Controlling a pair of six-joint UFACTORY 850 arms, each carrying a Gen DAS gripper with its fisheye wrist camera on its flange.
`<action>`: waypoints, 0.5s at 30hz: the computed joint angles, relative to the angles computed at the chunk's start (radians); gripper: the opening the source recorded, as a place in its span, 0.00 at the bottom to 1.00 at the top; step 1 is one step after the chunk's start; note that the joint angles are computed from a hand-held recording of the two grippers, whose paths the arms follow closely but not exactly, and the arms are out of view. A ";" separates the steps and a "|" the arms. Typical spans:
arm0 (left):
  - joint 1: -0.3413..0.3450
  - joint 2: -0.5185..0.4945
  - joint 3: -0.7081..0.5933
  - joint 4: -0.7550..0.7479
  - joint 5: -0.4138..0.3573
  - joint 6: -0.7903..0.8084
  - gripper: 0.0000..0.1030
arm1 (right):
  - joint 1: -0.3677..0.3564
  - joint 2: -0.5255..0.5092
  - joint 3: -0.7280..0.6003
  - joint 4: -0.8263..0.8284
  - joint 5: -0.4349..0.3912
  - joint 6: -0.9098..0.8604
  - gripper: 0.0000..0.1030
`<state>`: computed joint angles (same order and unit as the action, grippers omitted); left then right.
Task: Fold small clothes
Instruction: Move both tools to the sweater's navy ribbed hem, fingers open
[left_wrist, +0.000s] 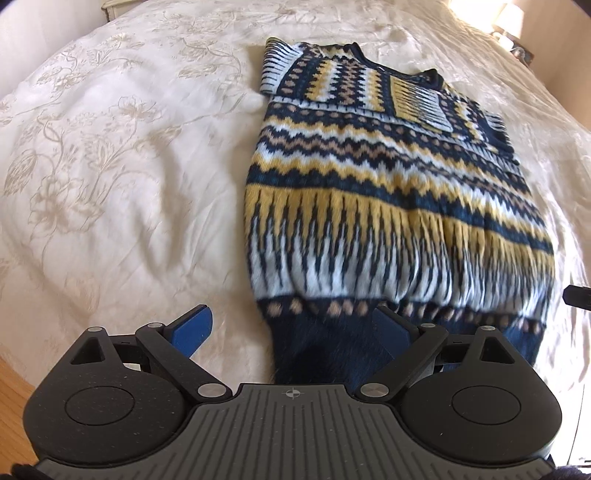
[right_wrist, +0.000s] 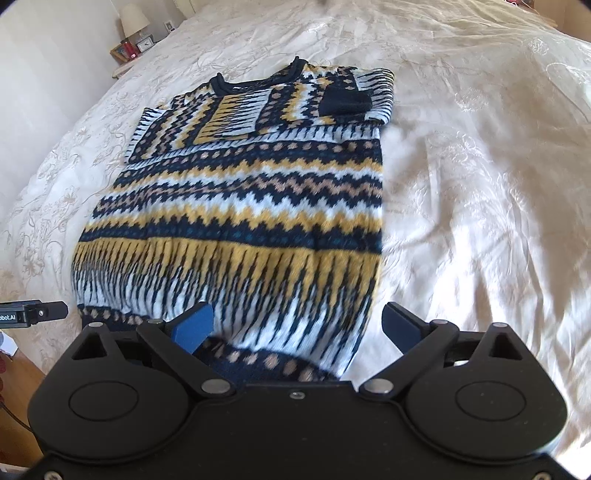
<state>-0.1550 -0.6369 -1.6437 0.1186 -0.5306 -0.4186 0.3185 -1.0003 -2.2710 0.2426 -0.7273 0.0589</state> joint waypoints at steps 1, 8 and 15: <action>0.004 0.011 0.019 -0.011 0.012 0.015 0.91 | 0.006 0.021 0.037 -0.005 0.016 0.008 0.96; 0.017 0.055 0.105 -0.056 0.070 0.113 0.91 | 0.043 0.134 0.240 -0.018 0.098 0.034 0.96; 0.020 0.051 0.134 -0.128 0.100 0.229 0.91 | 0.051 0.175 0.340 0.035 0.150 0.011 0.97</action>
<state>-0.1353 -0.5864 -1.5095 -0.0094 -0.4307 -0.1892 0.3692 -0.8254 -1.9309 0.2772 -0.5775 0.0701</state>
